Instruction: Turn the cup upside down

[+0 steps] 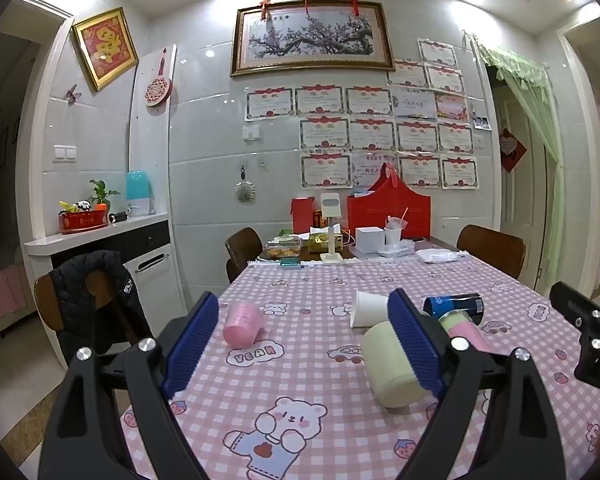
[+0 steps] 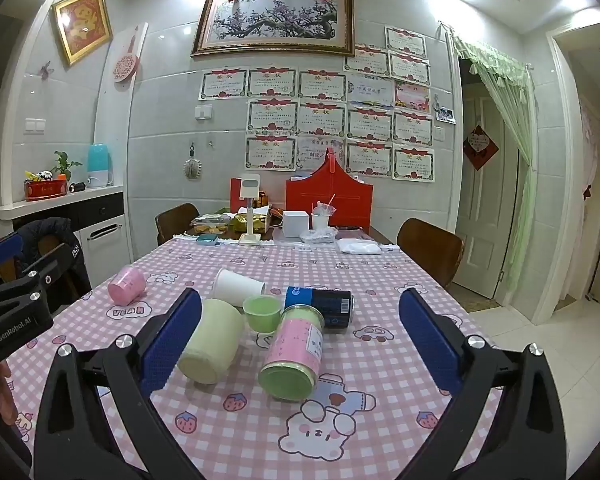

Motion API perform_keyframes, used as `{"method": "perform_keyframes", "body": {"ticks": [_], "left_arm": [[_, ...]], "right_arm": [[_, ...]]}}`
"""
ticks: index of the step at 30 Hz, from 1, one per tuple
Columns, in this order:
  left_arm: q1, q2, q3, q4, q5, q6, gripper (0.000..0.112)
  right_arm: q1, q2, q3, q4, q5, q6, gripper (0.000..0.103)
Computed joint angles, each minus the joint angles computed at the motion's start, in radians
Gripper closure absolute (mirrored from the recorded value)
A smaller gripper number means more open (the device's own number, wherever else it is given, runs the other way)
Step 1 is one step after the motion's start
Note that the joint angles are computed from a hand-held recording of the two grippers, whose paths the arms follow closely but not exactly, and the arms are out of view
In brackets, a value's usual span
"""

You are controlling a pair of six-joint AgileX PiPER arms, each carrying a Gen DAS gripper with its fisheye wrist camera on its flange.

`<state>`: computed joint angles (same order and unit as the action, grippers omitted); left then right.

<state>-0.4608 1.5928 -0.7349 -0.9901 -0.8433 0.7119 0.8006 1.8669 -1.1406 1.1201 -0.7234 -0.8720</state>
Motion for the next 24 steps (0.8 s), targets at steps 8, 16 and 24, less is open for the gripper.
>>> {"method": "perform_keyframes", "body": {"ticks": [8,16,24], "left_arm": [[0.001,-0.001,-0.001,0.002,0.006,0.001,0.027],[-0.001,0.003,-0.005,0.001,0.005,0.004,0.027],[-0.001,0.000,-0.002,-0.001,0.005,0.005,0.027]], "right_arm": [[0.002,-0.007,0.006,-0.007,-0.002,0.004,0.008],[0.002,-0.003,-0.001,0.007,0.003,-0.006,0.008],[-0.002,-0.007,0.008,-0.001,0.002,0.002,0.008]]}}
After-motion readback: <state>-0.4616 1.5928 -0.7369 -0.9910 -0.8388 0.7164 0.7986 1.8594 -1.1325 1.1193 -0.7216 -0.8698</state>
